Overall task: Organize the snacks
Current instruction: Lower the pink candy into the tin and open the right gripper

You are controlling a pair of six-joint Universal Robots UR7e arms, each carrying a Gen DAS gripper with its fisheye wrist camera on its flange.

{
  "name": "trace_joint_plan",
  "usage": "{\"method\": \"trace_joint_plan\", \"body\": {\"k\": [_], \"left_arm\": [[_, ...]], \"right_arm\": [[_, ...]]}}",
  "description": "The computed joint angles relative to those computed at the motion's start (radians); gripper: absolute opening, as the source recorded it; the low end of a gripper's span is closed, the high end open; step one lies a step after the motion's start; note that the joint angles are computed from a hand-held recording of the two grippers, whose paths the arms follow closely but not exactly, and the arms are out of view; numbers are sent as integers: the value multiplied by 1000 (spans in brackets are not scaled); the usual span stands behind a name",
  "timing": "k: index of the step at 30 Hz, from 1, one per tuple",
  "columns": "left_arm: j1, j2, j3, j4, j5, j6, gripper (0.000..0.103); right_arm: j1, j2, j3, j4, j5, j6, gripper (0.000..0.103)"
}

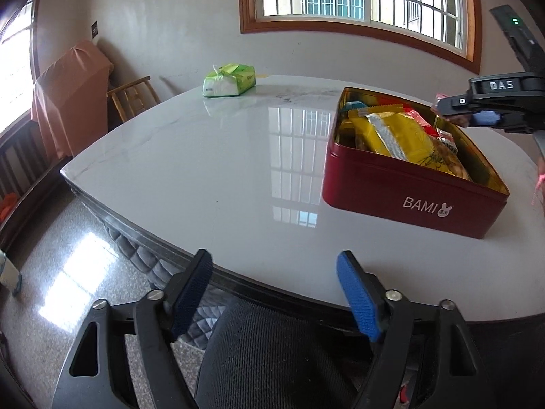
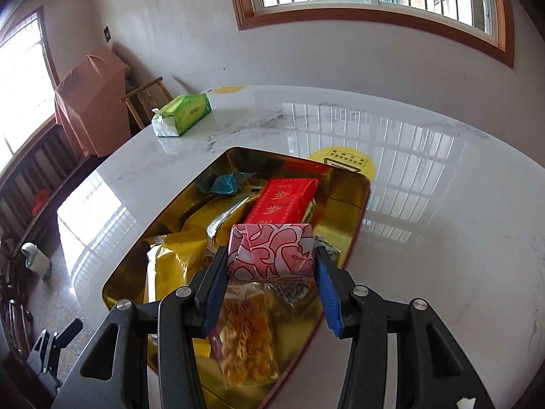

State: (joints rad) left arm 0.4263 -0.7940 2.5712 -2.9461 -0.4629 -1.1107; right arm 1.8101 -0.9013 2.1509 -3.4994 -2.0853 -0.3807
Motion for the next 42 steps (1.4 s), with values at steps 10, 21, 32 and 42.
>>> {"method": "trace_joint_plan", "body": {"k": [10, 21, 32, 42], "left_arm": [[25, -2, 20, -87, -9, 26, 93], [33, -9, 33, -114, -15, 26, 98], [30, -11, 36, -105, -15, 13, 100], [30, -20, 37, -89, -14, 3, 101]], "right_arm": [[20, 52, -41, 8, -59, -7, 46], [34, 82, -65, 2, -84, -6, 46], [27, 73, -53, -15, -60, 8, 47], [44, 59, -13, -86, -38, -8, 54]]}}
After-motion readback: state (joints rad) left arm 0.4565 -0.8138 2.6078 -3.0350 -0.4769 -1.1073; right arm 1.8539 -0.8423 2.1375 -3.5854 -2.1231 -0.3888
